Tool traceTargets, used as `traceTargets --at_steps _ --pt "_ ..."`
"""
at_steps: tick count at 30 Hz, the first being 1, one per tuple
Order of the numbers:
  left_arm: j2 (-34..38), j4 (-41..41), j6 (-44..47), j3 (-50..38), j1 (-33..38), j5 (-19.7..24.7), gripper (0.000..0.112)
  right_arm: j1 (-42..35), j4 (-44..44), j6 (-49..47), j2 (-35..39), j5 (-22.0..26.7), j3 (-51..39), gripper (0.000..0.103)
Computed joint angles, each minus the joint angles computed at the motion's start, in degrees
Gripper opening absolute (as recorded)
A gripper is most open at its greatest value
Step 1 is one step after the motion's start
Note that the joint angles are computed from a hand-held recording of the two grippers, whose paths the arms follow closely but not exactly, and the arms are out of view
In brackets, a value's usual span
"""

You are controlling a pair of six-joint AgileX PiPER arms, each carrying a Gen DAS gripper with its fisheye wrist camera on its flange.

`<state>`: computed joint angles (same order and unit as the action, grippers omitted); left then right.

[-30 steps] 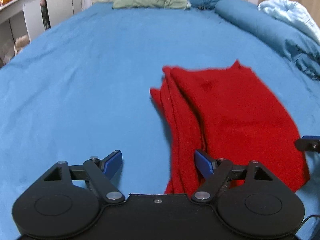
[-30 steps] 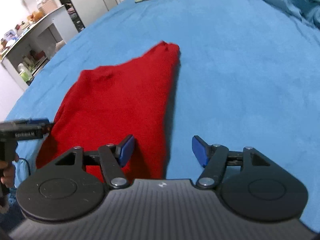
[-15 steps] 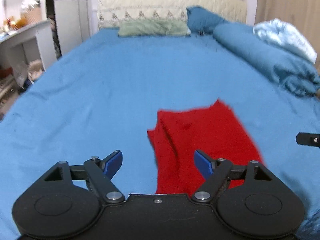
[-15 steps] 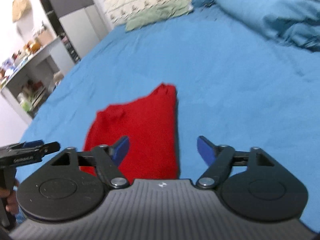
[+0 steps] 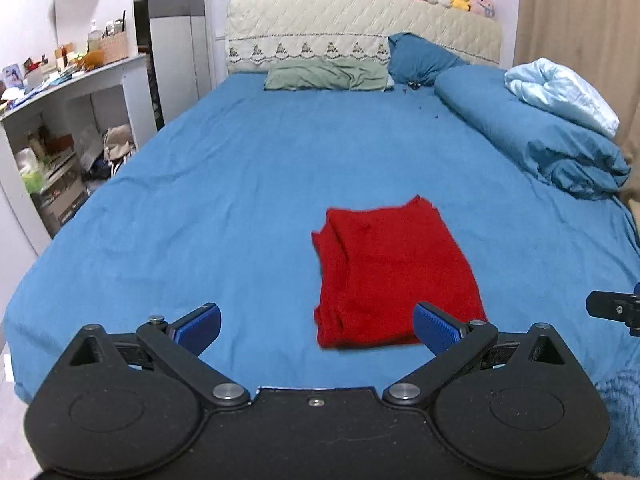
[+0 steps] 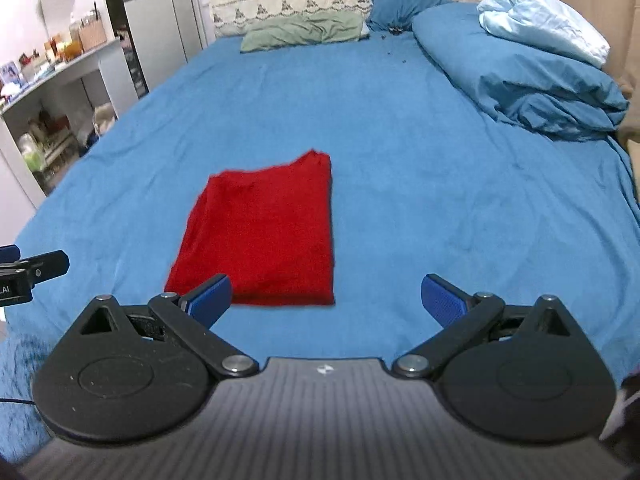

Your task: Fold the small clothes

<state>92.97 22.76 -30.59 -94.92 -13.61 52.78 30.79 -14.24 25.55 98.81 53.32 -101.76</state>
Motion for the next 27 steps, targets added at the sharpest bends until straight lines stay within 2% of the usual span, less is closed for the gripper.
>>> traceTargets --at_steps 6,10,27 --pt "-3.15 3.18 -3.25 7.13 -2.34 -0.88 0.103 4.33 -6.98 5.15 -2.46 0.4 6.21 0.103" --pt "-4.3 1.29 -1.84 9.22 -2.14 -1.98 0.103 4.49 -6.31 6.02 -2.79 0.51 7.76 0.103" --pt "-6.02 4.98 -4.59 10.93 -4.31 -3.4 0.103 5.74 -7.37 7.91 -3.82 1.26 9.23 0.103"
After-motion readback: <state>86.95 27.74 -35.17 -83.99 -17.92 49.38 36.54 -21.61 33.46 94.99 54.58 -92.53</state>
